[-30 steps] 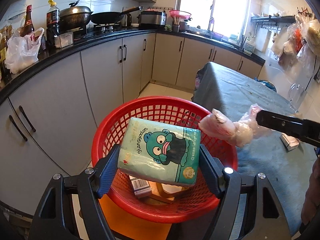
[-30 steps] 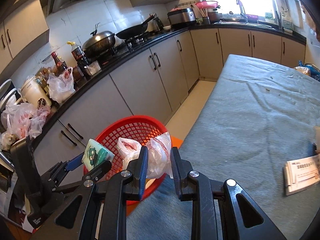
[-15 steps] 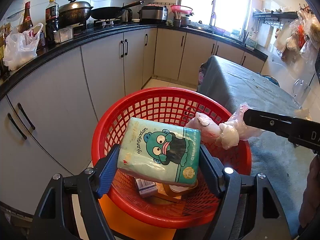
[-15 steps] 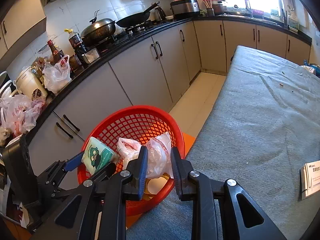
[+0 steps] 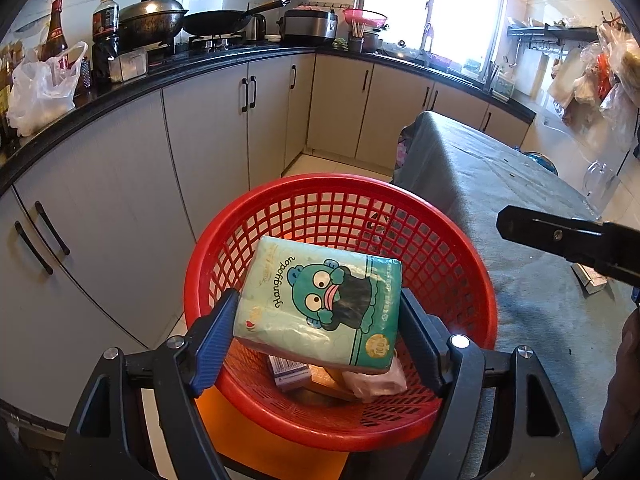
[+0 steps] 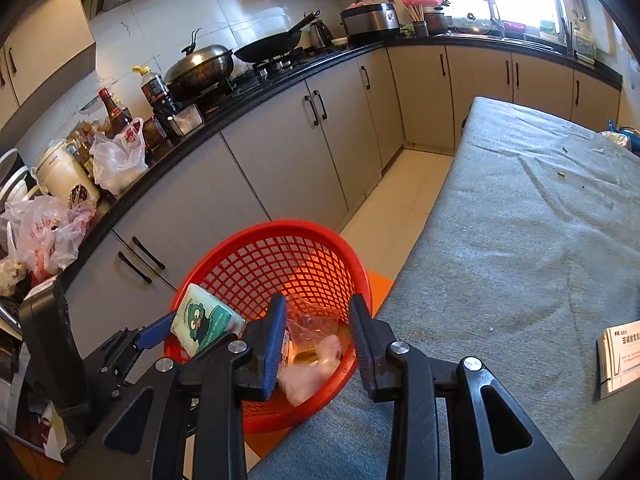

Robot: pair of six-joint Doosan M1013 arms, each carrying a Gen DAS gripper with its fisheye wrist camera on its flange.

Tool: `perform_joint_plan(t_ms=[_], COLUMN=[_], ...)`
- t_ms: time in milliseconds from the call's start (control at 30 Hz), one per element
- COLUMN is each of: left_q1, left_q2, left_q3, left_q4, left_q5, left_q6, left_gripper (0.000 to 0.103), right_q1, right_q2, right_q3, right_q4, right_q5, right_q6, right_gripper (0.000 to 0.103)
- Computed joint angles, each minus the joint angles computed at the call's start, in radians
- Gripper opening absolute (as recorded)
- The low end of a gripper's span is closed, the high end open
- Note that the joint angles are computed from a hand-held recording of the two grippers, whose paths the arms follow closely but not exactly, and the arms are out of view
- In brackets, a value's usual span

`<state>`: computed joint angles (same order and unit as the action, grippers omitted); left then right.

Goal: Collect trash
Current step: 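Open both tools to drop the tissue pack and bag into the basket, then swing both open tools back over the remaining trash on the table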

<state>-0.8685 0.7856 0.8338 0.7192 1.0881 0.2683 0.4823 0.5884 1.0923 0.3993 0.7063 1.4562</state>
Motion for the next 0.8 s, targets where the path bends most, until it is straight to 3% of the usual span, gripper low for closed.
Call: perform_joint_plan(t_ms=[67, 400, 800], left_q1=[-0.002, -0.013, -0.045], left_q2=[0.003, 0.017, 0.093], left_q3=[-0.006, -0.047, -0.207], left_q4=[0.003, 0.013, 0.026], left_q5=[0.005, 0.034, 0.106], left_q6=[0.003, 0.021, 0.138], left_gripper=[0.081, 0.081, 0.082], right_q1=[-0.004, -0.028, -0.061], right_q2=[-0.008, -0.058, -0.115], right_q3=[0.012, 0.083, 0.173], right_q4=[0.008, 0.068, 0.107], right_q5=[-0.008, -0.050, -0.096], right_q6=[-0.004, -0.039, -0.061], right_gripper=[0.035, 0.035, 0.035])
